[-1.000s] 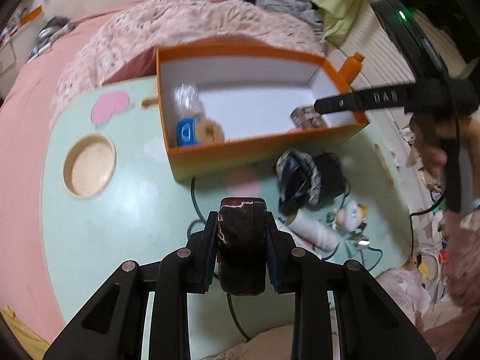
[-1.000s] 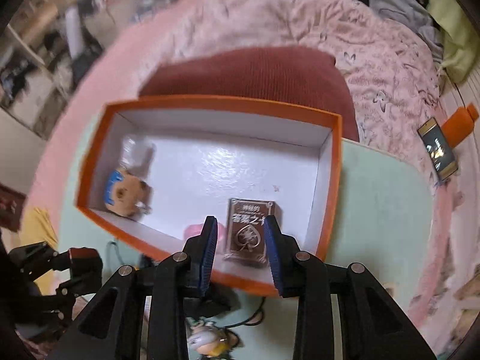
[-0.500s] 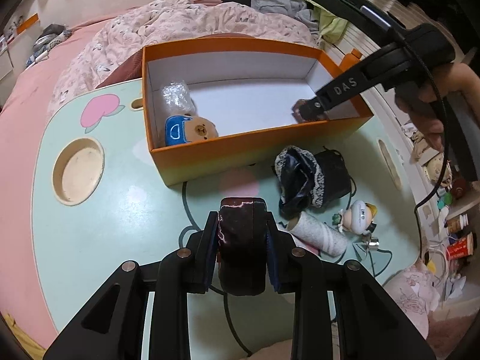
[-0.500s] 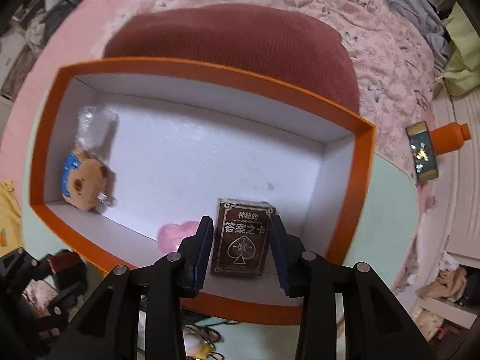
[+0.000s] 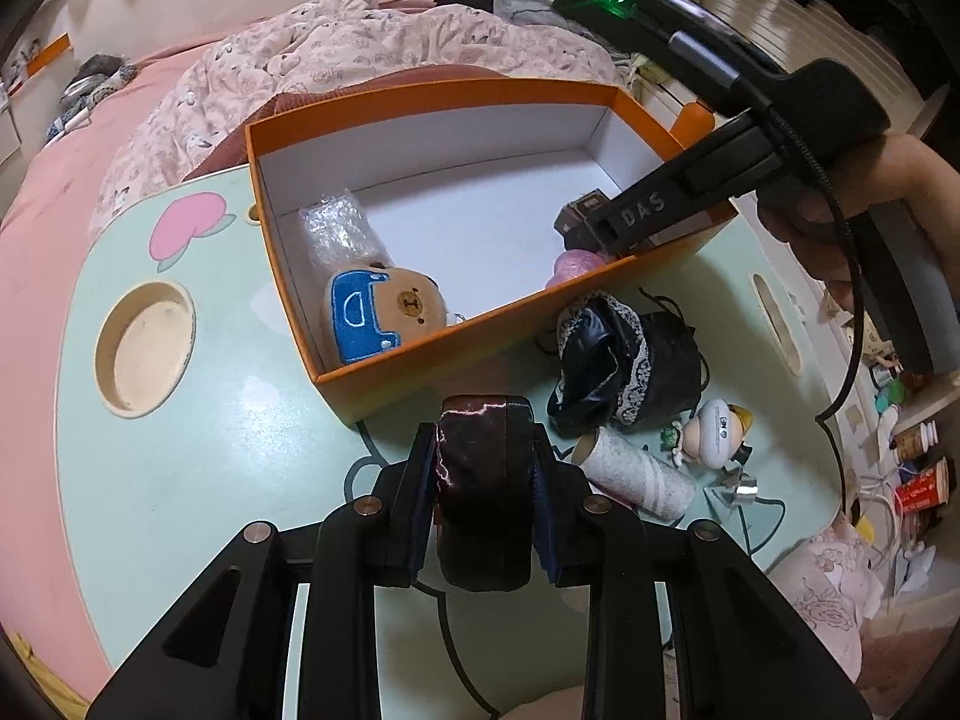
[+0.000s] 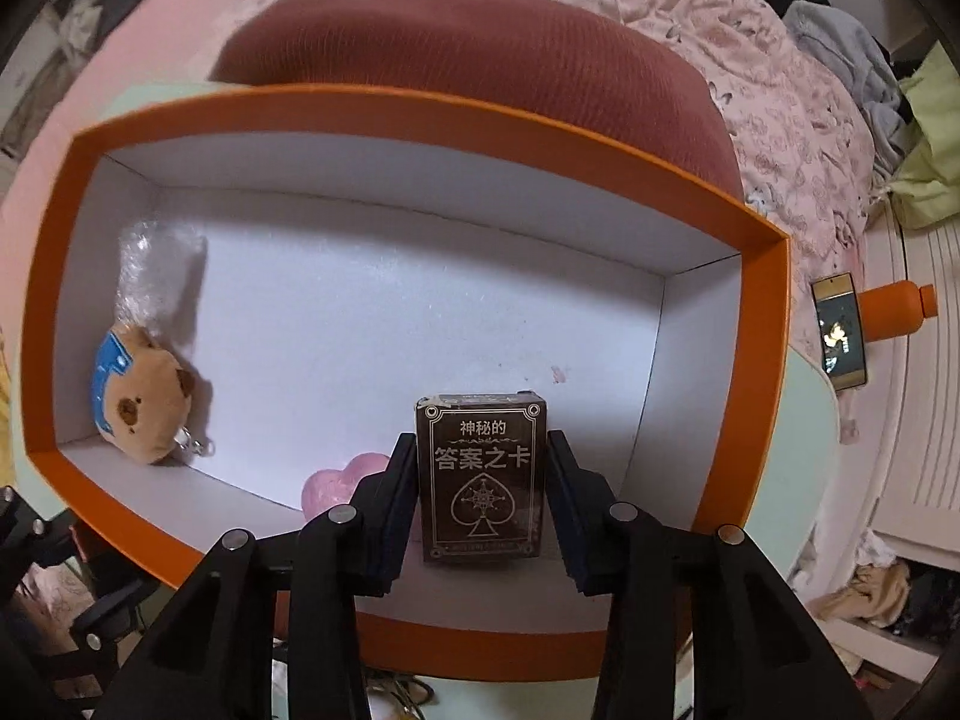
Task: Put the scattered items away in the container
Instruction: 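Grasp the brown card deck with the right tool and place it on the table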
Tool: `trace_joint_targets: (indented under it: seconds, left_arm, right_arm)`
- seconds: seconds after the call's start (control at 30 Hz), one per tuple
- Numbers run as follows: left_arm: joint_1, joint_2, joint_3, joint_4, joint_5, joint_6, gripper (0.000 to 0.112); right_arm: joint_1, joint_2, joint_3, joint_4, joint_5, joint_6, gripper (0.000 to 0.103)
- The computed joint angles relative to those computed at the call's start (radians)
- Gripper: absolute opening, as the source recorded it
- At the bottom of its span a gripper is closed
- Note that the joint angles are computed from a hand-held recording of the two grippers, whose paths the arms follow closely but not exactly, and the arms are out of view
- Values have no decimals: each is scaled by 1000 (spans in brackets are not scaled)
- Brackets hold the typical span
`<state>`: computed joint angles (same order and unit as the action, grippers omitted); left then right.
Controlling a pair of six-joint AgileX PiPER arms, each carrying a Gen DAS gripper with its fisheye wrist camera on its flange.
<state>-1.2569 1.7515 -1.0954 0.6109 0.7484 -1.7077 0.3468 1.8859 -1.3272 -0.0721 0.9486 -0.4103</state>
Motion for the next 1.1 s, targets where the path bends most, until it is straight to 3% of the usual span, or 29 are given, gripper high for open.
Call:
trace_joint_targets:
  seconds: [0.13, 0.37, 0.57, 0.67, 0.8, 0.93, 1.0, 1.1]
  left_arm:
    - [1, 0, 3, 0, -15, -9, 29]
    - [14, -24, 38, 18, -78, -60, 29]
    - [27, -58, 73, 25, -130, -127, 38]
    - [27, -90, 72, 4, -111, -96, 38]
    - [40, -154, 36, -2, -34, 2, 38]
    - [112, -86, -140, -95, 196, 210, 38]
    - [164, -60, -161, -146, 203, 282, 38]
    - [232, -62, -111, -200, 112, 323, 38]
  right_arm:
    - [-76, -52, -29, 198, 44, -103, 40]
    - [-233, -297, 102, 532, 105, -358, 40]
    - [-336, -407, 272, 650, 169, -540, 40]
    - [-375, -444, 378, 676, 127, -611, 40]
    - [-390, -443, 495, 694, 6, -676, 40]
    - [-392, -462, 576, 711, -86, -718, 40]
    - [-408, -462, 596, 728, -106, -743, 40]
    - [-444, -439, 596, 753, -87, -770, 41]
